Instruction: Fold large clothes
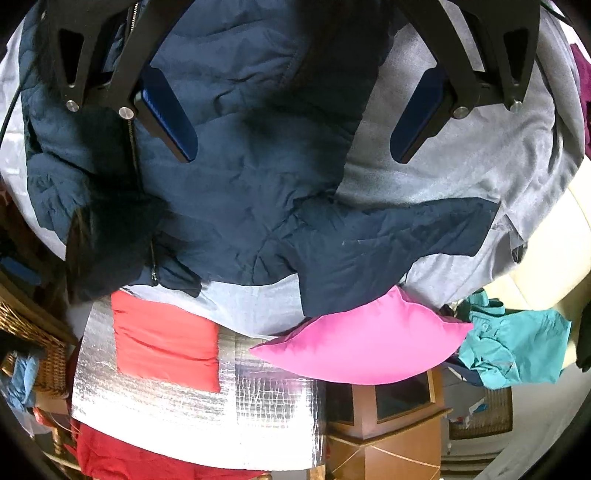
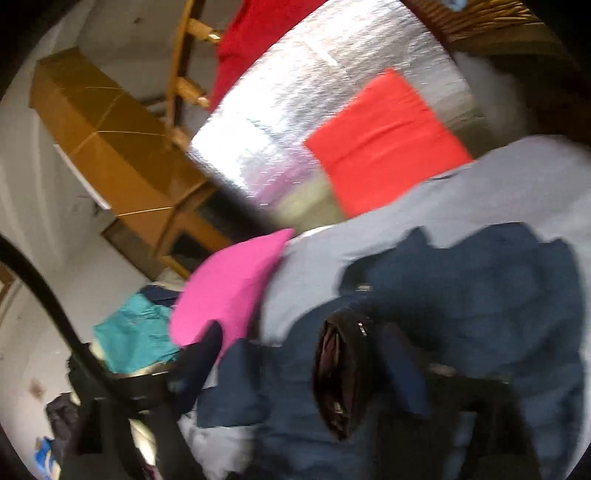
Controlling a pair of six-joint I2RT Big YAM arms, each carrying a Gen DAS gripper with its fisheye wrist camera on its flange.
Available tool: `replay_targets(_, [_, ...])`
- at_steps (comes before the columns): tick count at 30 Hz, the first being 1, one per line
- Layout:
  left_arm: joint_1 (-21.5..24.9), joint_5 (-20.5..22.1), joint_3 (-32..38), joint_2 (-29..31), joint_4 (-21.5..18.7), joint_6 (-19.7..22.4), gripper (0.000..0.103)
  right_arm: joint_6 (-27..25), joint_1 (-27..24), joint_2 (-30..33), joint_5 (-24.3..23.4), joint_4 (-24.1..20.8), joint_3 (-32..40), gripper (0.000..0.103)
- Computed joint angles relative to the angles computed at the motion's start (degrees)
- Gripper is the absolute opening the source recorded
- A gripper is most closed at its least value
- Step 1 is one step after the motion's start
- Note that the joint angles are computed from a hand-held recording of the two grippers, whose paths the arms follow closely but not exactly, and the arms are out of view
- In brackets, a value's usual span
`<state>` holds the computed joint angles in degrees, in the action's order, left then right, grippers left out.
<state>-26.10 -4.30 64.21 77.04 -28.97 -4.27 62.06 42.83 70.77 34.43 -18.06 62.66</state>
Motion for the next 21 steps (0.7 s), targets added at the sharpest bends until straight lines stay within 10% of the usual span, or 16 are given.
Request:
replay_targets(4, [0.8, 1.9, 0.6, 0.5, -0.1, -0.8, 0.103, 2.8, 2.4, -0.4, 3.1, -3.3, -0.9, 0.091])
replay_targets(9, [2.0, 8.3, 2.0, 1.8, -1.6, -3.9, 0.103, 16.5, 4.9, -3.6, 8.3, -16.2, -5.9, 0.058])
replay_targets(15, [0.2, 11.8, 0.5, 0.1, 3.5, -5.3, 0.103, 38.5, 8.8, -7.7, 10.5, -29.8, -12.0, 0.056])
replay_targets(21, [-7.6, 11.7, 3.7, 1.1, 1.7, -9.8, 0.103, 41.5, 4.0, -14.2, 4.5, -26.7, -19.1, 0.055])
